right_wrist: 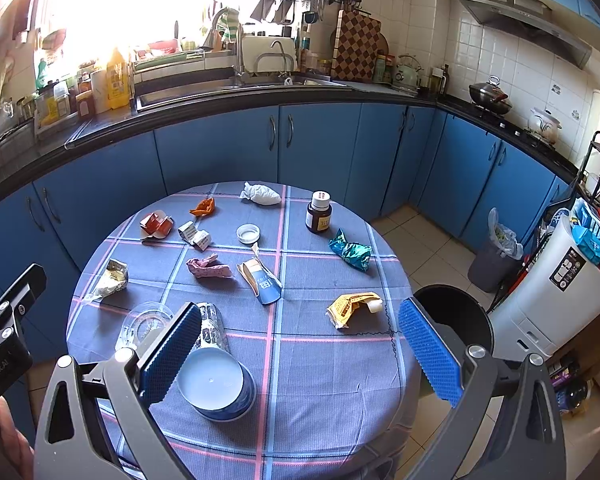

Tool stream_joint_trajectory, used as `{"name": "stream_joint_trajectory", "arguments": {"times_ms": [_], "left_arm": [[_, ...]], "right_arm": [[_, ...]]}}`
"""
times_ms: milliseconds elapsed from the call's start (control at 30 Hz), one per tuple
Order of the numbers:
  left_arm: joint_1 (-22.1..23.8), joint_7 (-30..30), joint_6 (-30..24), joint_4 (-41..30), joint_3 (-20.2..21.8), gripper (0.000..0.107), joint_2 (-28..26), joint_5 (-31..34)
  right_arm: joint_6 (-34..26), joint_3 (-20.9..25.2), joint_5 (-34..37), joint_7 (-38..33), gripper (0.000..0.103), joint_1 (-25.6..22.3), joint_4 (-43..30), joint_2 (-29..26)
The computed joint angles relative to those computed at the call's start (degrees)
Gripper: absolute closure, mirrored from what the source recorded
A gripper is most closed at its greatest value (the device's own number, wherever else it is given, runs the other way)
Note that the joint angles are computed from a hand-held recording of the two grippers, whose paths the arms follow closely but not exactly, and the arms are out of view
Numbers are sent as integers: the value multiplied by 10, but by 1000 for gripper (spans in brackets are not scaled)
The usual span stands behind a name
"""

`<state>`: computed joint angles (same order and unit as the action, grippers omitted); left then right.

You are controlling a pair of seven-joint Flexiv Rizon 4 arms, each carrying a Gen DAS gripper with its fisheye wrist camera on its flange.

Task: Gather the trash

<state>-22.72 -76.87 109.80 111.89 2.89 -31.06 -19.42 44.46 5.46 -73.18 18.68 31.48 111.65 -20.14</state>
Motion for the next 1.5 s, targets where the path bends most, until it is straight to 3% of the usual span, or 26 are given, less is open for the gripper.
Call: {"name": "stream_joint_trajectory", "arguments": {"times_ms": [433, 833, 1300, 1500], "left_arm": [[-30, 1, -25, -10, 28, 7, 10, -14], [-31, -5, -26, -10, 31, 7, 9, -7], [-26, -8, -24, -10, 26, 7, 9, -3], [3, -13, -13, 0, 1, 7, 10, 14]], "right_arm": [[6, -1, -1, -2, 7, -5, 2, 1], [8, -2, -5, 4, 7, -5, 4, -1], [8, -2, -6, 5, 7, -5, 4, -1], [9, -2, -6, 5, 7, -5, 4, -1]]}}
